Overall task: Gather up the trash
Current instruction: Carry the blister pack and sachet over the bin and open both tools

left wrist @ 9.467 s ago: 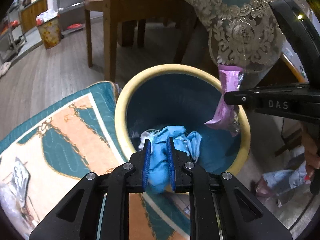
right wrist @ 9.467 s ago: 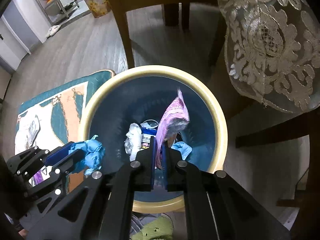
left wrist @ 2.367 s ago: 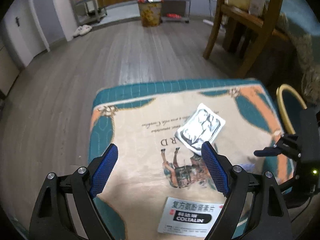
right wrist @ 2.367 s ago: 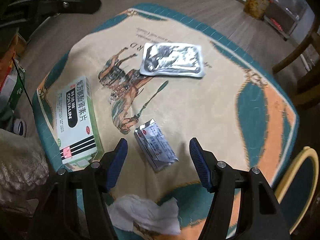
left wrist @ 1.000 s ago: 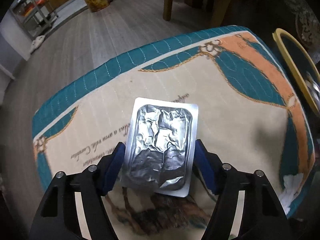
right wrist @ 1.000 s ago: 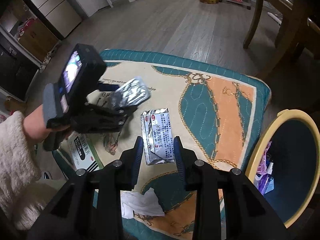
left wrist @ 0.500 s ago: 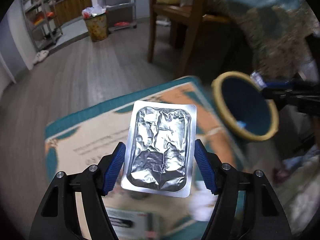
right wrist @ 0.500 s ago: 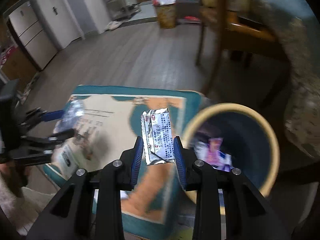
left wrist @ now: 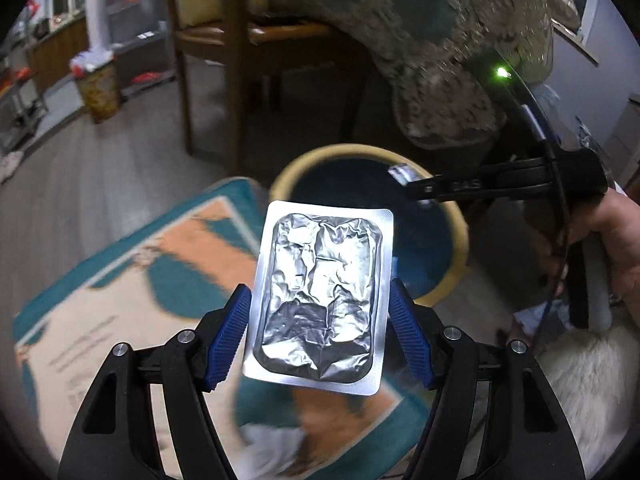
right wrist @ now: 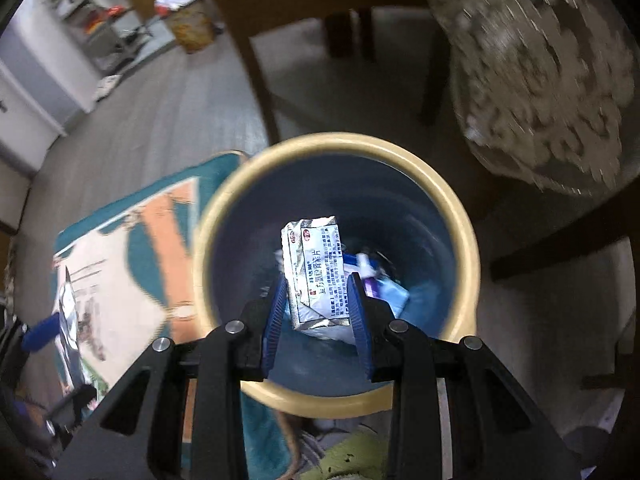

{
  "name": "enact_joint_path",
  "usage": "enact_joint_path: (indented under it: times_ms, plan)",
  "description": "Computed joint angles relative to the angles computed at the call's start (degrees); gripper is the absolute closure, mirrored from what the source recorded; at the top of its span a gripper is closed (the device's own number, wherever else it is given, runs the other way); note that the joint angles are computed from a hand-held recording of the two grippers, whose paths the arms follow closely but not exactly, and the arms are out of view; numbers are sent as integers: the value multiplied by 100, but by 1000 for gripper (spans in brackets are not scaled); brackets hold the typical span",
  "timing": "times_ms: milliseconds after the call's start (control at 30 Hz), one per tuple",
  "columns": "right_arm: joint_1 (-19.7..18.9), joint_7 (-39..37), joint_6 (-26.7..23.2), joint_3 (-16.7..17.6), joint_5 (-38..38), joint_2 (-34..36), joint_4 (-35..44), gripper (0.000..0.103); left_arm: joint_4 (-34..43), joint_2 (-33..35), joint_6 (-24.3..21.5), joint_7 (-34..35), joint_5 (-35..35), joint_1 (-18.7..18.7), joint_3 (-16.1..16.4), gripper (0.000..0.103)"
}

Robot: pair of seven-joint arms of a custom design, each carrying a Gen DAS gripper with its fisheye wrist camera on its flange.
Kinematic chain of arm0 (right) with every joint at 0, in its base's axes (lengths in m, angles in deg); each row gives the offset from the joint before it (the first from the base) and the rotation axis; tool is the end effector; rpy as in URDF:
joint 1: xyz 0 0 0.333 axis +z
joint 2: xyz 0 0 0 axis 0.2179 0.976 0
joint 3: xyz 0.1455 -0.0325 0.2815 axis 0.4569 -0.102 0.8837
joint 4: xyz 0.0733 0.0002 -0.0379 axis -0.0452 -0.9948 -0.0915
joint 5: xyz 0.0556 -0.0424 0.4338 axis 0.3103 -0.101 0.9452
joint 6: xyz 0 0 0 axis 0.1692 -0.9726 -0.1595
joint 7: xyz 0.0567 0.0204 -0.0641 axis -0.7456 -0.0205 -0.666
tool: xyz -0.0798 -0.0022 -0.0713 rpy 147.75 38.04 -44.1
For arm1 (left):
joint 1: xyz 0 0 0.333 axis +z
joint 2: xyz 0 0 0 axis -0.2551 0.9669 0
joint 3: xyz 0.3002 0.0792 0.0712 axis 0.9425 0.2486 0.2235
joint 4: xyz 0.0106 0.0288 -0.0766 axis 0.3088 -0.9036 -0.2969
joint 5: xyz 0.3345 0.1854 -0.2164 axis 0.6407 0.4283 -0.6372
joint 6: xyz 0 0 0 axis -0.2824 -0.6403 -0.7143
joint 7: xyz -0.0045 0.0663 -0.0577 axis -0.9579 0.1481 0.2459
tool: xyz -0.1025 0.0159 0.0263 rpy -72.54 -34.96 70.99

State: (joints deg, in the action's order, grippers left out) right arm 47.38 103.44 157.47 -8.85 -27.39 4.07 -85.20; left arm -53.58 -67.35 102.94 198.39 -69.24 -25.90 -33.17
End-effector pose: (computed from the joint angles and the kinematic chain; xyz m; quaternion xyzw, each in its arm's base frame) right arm 0.6403 0.4668 0.4318 -0.5860 0.7878 -0.0906 0.1669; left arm 0.6157 -0.2910 0.4499 -0.4167 0.8578 -0.2947 0.0607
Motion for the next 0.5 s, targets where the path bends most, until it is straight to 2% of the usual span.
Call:
enact_joint_path:
  times_ms: [167,400,467,500]
  plan:
    - [-72,279,135,-30,13,-260,-490,72,475,615,38,-385,510,-245,-59,33]
    - [-166,662,370,-23,-102,-548,-950,71,890,1100,30,-676,822,-266,-148,32]
    - [-159,757,442,-44,-197,-560,-967,65,950,1178,67,-703,692,-195,-222,31]
    - [-116,861,452,-75,-303,-573,-972,51,979,1201,56,-715,641,-170,-251,29]
